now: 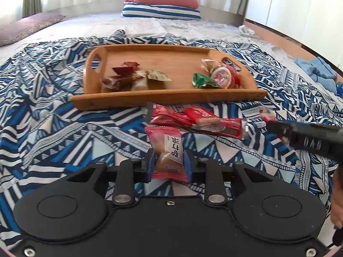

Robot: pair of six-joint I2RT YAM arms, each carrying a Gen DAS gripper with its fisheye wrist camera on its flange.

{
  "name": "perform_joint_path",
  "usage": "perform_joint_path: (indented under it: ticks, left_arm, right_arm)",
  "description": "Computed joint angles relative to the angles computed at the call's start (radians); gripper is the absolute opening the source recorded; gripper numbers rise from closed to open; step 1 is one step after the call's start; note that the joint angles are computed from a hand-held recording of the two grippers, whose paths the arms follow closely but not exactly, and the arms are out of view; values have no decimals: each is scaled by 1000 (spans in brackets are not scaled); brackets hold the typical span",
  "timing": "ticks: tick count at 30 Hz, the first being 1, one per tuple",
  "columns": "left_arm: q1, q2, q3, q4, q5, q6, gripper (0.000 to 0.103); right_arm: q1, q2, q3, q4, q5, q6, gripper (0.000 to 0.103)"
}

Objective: Organize snacks
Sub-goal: 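Grasp the red wafer packet with the right tool while the left tool grasps the pink candy, then carry the red wafer packet and pink candy over the wooden tray with both tools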

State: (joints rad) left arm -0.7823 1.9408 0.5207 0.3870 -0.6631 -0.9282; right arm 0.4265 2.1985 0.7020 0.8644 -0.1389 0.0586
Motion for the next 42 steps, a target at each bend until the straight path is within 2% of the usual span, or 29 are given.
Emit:
perform_joint_path:
  ticks: [5,11,12,13,21,25,27,30,31,36,42]
  left_arm:
    - [-6,-50,-61,-11,-35,-36,27]
    - [3,-105,-156,6,-53,-90,27]
    - [6,-111,-171,13,-53,-99,27]
    - [8,-115,-185,20,-52,-106,27]
    - [26,-118,-252,100,-61,-101,27]
    - [24,-106,-253,115,-66,-104,27]
    - [23,-102,-253,119,-66,-109,27]
    - [20,-104,-258,124,-67,-115,27]
    - [19,-106,-259,123,-67,-116,27]
    - [8,-119,-266,113,-71,-126,27]
    - [-42,-158,-272,64,-100,-157,23]
  right_arm:
    - [55,-41,94,-149,-39,91,38]
    - [175,11,251,-299,58,122,38]
    - [188,28,275,-318,76,129,40]
    - [199,41,294,-333,89,138,50]
    - [240,82,306,-303,131,116,63]
    - [266,99,324,-311,178,82,64]
    - [272,110,341,-318,186,73,64]
    - [275,134,367,-324,179,69,42]
    - [276,136,368,-320,187,78,39]
    - [258,109,297,-251,154,105,39]
    - [233,24,118,-111,128,84,39]
